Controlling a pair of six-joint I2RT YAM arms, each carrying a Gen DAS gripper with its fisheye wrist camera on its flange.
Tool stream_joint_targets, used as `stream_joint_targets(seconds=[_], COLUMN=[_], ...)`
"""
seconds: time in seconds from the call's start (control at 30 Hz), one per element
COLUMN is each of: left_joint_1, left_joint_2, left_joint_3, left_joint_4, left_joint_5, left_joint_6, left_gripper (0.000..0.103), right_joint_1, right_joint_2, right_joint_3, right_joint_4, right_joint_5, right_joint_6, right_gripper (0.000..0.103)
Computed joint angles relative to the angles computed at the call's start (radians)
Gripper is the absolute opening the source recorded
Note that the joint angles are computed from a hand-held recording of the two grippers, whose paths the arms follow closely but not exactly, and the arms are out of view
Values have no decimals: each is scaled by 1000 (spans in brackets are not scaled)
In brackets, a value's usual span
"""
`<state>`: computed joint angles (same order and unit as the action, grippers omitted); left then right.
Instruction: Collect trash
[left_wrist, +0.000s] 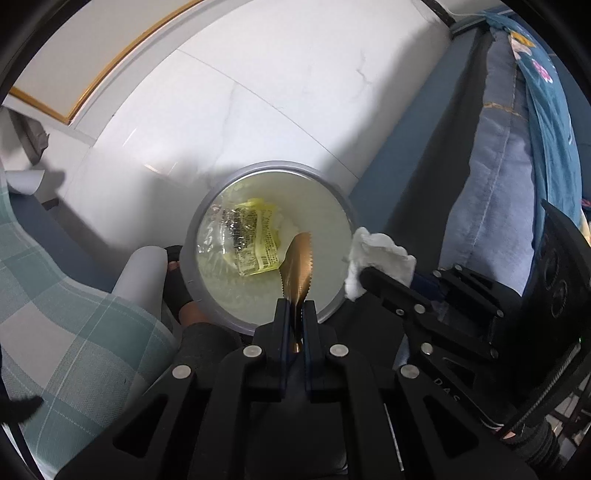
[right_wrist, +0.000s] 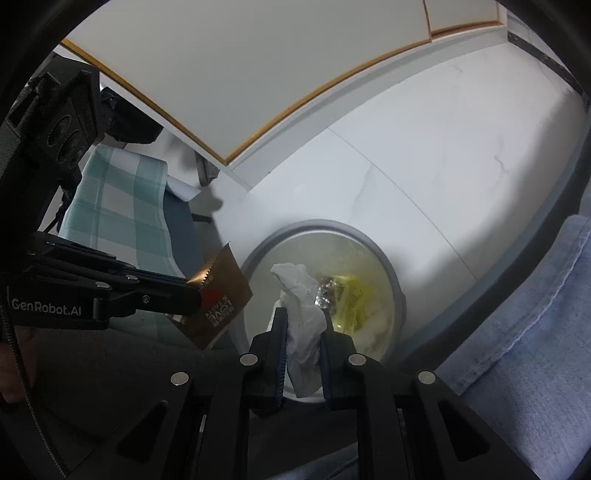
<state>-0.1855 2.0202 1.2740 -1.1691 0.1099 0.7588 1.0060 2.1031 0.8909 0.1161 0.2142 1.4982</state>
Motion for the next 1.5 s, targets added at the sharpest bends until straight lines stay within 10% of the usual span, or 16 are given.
stream_joint_targets(seconds=[0.73, 0.9, 1.13, 1.5], left_joint_1=[15, 26, 64, 173], left_joint_2=[80, 66, -4, -263], left_joint_3=[69, 70, 123, 112], left_joint_4=[-48, -38, -49, 215], left_joint_5=[0, 11, 91, 144], left_joint_6=[-69, -72, -101, -79], left_gripper=[14, 36, 42, 56], right_joint_1=[9, 16, 35, 82], right_joint_2=[17, 7, -27, -161], right_joint_3=[83, 88, 82, 125], right_joint_4=[-134, -155, -174, -351], right_joint_5=[13, 35, 83, 255], right_joint_6=[-2, -2, 16, 11], right_gripper=[43, 49, 66, 72])
